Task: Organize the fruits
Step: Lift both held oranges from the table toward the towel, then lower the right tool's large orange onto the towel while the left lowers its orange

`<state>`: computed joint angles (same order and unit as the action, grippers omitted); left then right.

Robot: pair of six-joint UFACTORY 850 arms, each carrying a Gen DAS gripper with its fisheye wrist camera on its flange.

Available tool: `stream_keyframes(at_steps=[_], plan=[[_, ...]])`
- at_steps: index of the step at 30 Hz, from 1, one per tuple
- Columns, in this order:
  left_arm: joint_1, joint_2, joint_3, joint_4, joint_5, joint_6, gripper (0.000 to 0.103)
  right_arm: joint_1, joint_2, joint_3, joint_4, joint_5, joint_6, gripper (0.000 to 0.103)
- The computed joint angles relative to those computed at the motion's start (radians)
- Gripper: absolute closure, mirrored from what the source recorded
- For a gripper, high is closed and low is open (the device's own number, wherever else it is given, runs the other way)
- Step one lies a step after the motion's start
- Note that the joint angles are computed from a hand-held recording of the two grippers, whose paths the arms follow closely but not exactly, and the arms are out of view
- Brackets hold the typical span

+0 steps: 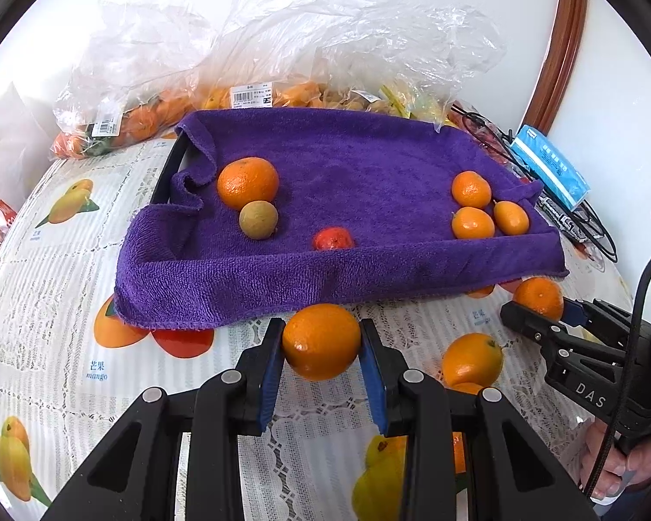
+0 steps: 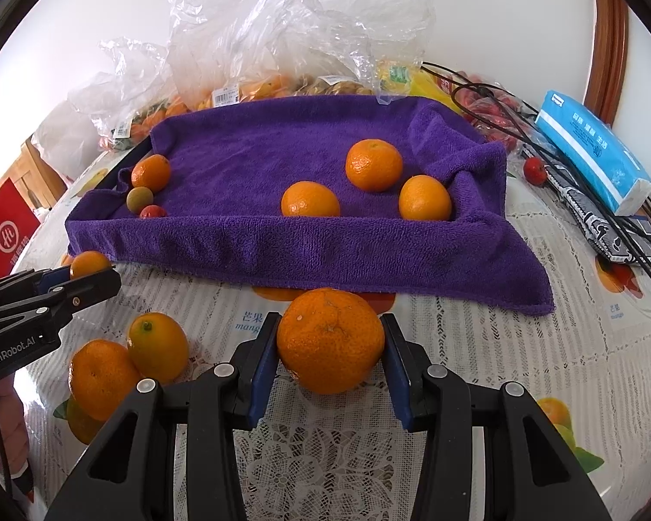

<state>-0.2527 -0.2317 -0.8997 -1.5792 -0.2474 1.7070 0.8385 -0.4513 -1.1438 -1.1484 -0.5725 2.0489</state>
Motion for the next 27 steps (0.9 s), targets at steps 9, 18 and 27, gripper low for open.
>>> stream_keyframes(at_steps=[9,18,27], plan=[[0.005,0.021,0.016,-0.050,-0.024,0.062,0.071,0.006,0.010,0.011,-0.026,-0.009,0.029,0.059],[0.021,0.048,0.031,0.031,-0.081,-0.014,0.071,0.046,0.021,0.006,0.048,-0.050,-0.042,0.059],[0.036,0.120,0.072,0.039,-0.096,-0.028,0.071,0.078,0.096,0.041,0.018,-0.090,0.024,0.059]])
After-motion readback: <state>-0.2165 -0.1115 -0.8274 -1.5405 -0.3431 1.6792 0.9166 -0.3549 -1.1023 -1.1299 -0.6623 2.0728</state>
